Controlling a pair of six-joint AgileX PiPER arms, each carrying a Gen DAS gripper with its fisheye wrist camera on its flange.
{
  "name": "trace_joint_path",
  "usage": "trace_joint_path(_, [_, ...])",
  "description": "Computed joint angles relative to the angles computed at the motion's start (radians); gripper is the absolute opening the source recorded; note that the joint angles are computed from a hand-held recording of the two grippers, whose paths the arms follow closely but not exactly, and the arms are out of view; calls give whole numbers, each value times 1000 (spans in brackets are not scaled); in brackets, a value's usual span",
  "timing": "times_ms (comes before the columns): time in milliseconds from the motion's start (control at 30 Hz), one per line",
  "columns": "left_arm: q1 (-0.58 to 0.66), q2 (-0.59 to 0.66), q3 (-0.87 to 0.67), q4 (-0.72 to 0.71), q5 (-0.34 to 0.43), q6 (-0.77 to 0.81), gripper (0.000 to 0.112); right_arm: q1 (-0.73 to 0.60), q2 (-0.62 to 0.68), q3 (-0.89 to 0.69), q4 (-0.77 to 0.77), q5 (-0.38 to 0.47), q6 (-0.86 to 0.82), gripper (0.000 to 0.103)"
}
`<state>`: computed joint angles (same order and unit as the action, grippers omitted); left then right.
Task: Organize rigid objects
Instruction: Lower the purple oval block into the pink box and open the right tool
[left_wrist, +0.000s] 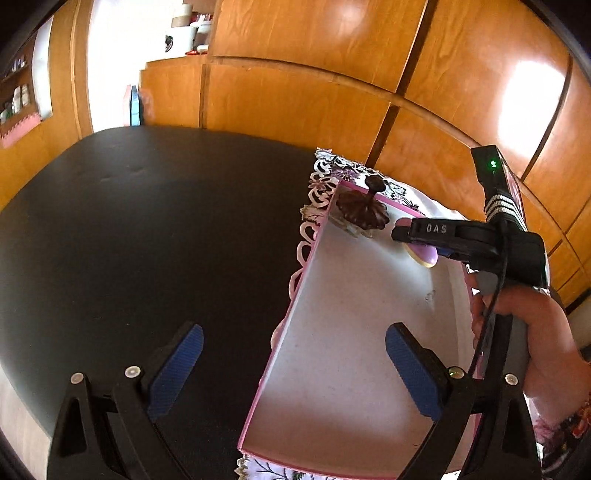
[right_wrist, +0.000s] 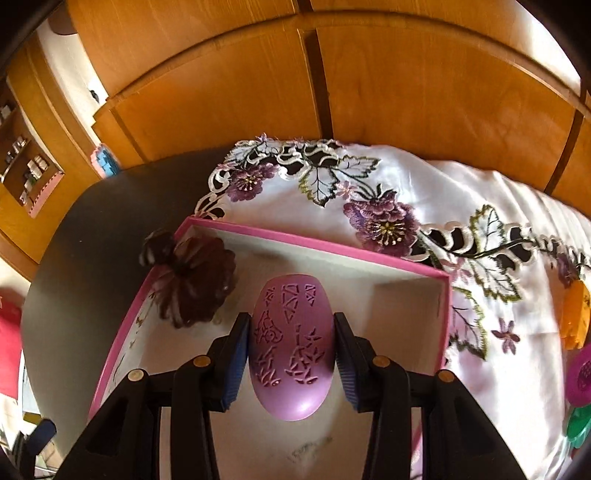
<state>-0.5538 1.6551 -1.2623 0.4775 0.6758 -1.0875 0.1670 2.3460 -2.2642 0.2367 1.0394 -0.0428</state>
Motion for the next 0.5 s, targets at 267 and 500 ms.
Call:
trace_joint_path(267, [3,4,-11,-29,-2,15,100,-15,-65,81,35,-62,-26,46])
trace_joint_path(500, [6,-3,-1,-135,-52,72,100,-28,-258,366,53,-170,-111,46])
